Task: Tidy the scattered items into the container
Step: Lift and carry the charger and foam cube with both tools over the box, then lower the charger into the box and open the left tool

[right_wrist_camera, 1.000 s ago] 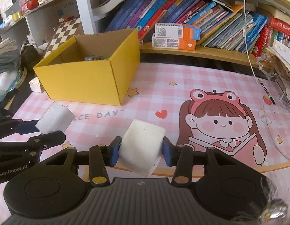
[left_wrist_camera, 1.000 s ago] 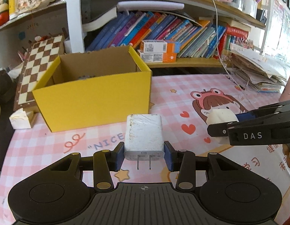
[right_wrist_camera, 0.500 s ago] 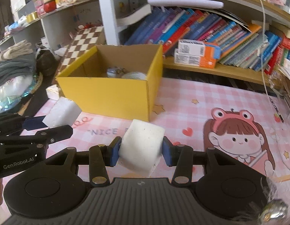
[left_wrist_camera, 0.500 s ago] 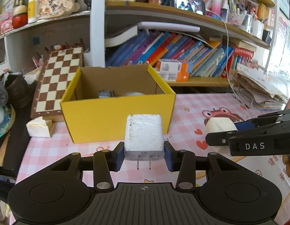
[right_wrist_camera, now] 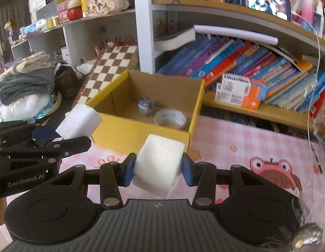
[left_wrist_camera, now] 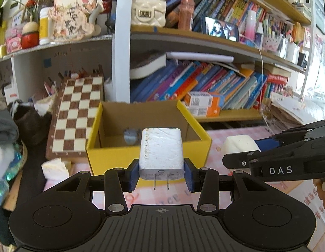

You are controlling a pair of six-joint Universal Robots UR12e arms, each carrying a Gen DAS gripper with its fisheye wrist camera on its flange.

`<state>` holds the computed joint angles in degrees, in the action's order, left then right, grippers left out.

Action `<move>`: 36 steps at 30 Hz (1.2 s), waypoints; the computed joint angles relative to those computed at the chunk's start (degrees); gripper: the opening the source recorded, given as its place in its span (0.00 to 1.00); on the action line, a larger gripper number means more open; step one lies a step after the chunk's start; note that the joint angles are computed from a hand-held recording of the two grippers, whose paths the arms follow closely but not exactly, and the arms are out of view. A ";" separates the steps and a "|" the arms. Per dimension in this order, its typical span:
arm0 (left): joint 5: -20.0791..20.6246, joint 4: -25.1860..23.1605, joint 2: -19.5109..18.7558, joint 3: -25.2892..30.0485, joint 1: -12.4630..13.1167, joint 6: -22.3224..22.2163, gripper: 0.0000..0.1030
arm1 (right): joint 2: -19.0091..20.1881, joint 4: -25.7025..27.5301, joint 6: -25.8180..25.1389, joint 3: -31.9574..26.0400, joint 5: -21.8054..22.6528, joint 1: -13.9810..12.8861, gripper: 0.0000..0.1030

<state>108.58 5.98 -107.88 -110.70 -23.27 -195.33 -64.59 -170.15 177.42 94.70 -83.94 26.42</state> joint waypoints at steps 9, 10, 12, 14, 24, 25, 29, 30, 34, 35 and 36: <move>0.56 1.71 -0.41 1.68 1.32 2.84 0.40 | 1.92 0.11 -2.91 -4.64 0.39 0.18 0.42; 0.55 1.62 -0.46 1.91 1.50 3.06 0.40 | 2.19 0.30 -3.17 -5.22 0.48 0.17 0.42; 0.47 1.11 -0.55 2.47 1.89 3.43 0.40 | 2.74 0.69 -3.68 -6.40 0.66 0.14 0.42; 0.40 0.63 -0.65 3.02 2.26 3.78 0.40 | 3.29 1.08 -4.20 -7.59 0.85 0.11 0.42; 0.51 -0.25 -1.63 5.59 3.69 5.06 0.40 | 5.83 2.81 -5.54 -12.38 1.32 0.02 0.42; 0.45 -0.33 -1.76 5.80 3.78 5.12 0.40 | 6.07 3.00 -5.60 -12.78 1.36 0.00 0.42; 0.33 -0.75 -2.33 6.63 4.09 5.29 0.40 | 7.01 3.62 -6.03 -14.32 1.42 -0.11 0.42; 0.39 -0.85 -2.50 6.85 4.14 5.31 0.40 | 7.27 3.71 -6.15 -14.72 1.43 -0.14 0.42; 0.35 -1.41 -3.41 7.96 4.49 5.37 0.40 | 8.47 4.26 -6.29 -16.49 1.49 -0.26 0.42; 0.31 -1.56 -3.64 8.25 4.58 5.38 0.40 | 8.80 4.45 -6.27 -16.96 1.48 -0.29 0.42; 0.24 -1.76 -3.88 8.55 4.69 5.44 0.40 | 9.15 4.67 -6.21 -17.42 1.49 -0.31 0.42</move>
